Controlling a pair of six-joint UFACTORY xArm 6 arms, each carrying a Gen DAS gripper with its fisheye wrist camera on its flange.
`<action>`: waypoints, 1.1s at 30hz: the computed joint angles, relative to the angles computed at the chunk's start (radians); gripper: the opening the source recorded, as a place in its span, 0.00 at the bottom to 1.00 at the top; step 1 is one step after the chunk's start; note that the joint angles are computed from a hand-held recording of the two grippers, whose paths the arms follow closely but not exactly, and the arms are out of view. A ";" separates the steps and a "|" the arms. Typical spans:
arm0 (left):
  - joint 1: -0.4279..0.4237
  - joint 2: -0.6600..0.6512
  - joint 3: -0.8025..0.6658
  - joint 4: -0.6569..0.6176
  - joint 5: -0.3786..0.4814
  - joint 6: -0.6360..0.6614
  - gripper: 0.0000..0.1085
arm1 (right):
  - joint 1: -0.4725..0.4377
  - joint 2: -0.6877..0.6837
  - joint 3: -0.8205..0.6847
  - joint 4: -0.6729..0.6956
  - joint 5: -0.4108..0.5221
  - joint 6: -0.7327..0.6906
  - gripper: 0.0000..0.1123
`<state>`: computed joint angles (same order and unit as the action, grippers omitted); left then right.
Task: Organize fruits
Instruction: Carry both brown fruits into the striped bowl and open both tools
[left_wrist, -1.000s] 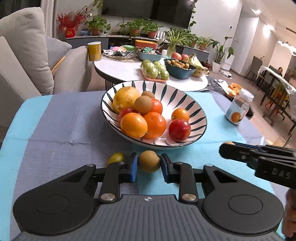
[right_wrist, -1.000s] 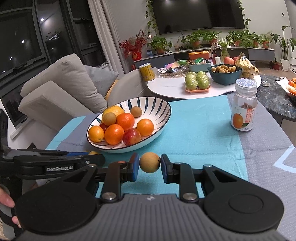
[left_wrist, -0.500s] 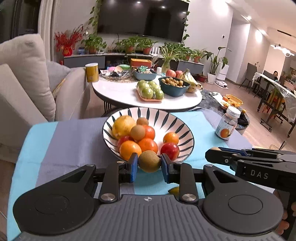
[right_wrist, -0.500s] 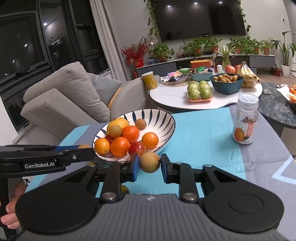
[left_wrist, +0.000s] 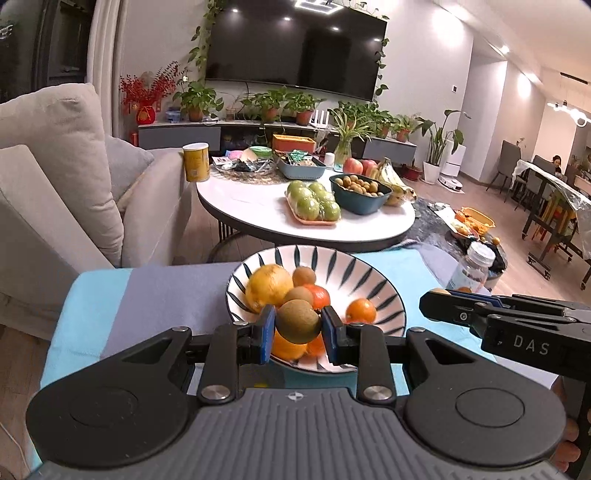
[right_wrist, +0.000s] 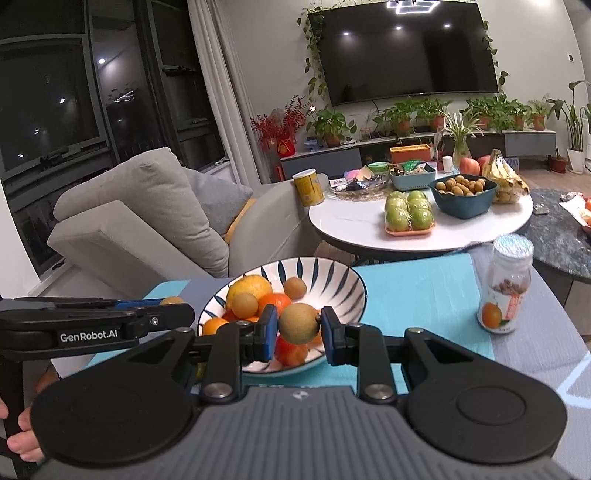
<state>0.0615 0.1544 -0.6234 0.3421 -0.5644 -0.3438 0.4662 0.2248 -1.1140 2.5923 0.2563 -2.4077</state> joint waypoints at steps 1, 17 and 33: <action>0.005 0.004 -0.007 0.005 0.003 -0.002 0.23 | -0.002 0.003 -0.005 -0.001 0.000 0.001 0.68; 0.012 0.108 -0.131 0.084 0.002 -0.045 0.23 | -0.013 0.136 -0.148 -0.097 -0.032 0.122 0.68; 0.029 0.285 -0.357 0.397 0.043 -0.330 0.24 | -0.014 0.207 -0.219 -0.194 -0.047 0.227 0.69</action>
